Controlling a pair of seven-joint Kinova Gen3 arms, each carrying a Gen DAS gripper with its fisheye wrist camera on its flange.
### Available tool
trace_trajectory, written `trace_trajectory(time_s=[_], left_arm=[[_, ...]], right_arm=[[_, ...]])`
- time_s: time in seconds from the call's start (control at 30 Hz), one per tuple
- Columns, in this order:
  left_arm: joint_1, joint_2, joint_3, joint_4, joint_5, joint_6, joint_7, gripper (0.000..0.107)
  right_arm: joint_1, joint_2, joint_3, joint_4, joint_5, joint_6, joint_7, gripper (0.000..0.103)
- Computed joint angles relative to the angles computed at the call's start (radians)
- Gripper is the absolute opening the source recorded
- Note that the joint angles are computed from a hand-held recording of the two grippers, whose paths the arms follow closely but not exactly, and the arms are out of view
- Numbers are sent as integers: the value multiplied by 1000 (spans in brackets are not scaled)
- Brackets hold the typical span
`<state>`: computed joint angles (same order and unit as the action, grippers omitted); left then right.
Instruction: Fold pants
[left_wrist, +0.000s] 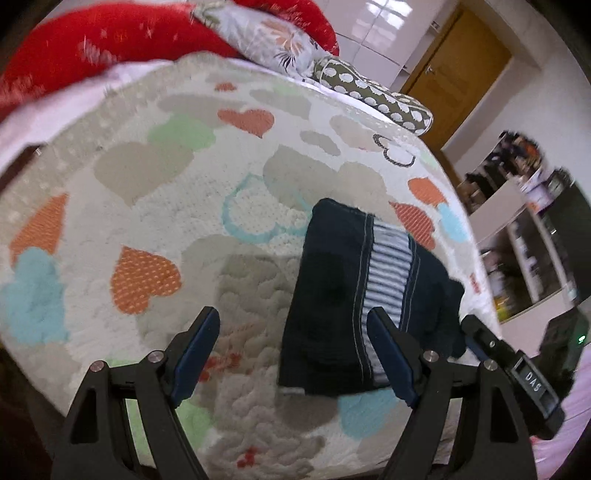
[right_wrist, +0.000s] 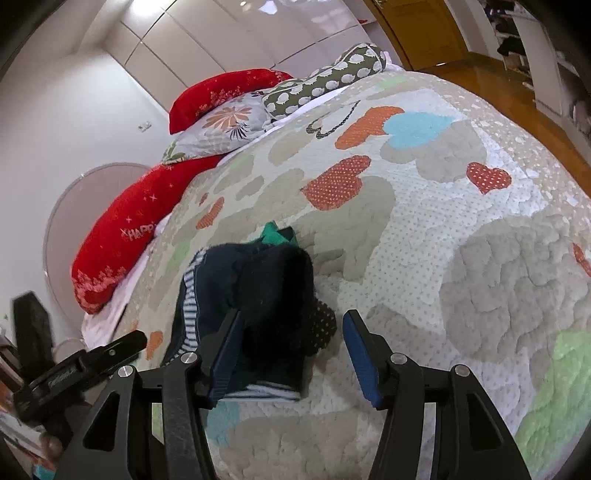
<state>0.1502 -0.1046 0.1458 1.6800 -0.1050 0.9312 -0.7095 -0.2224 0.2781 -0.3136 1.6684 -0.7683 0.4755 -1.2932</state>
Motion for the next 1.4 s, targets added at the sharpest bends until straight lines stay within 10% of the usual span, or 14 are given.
trace_trajectory(time_s=[0.27,0.57,0.63,0.73,1.4], left_arm=[[-35,107,-80,-17,232,-62,-291,81],[-6,171,-76,-53,223,-91,-333,86],[-52,162,-34,-39,292,-110,-403,44],[-26,152,-49,-50,280,-103,-410,26],[-8,335,-79,-401,151,7,-389,22]], right_arm=[[39,133,-13,-141,-83,136,54,64],[57,240,-63,-219,-131,150,52,64],[69,257,-83,-234,-147,171,70,62],[73,262,-91,-239,-160,195,90,42],[-38,324,15,-586,33,281,-44,32]])
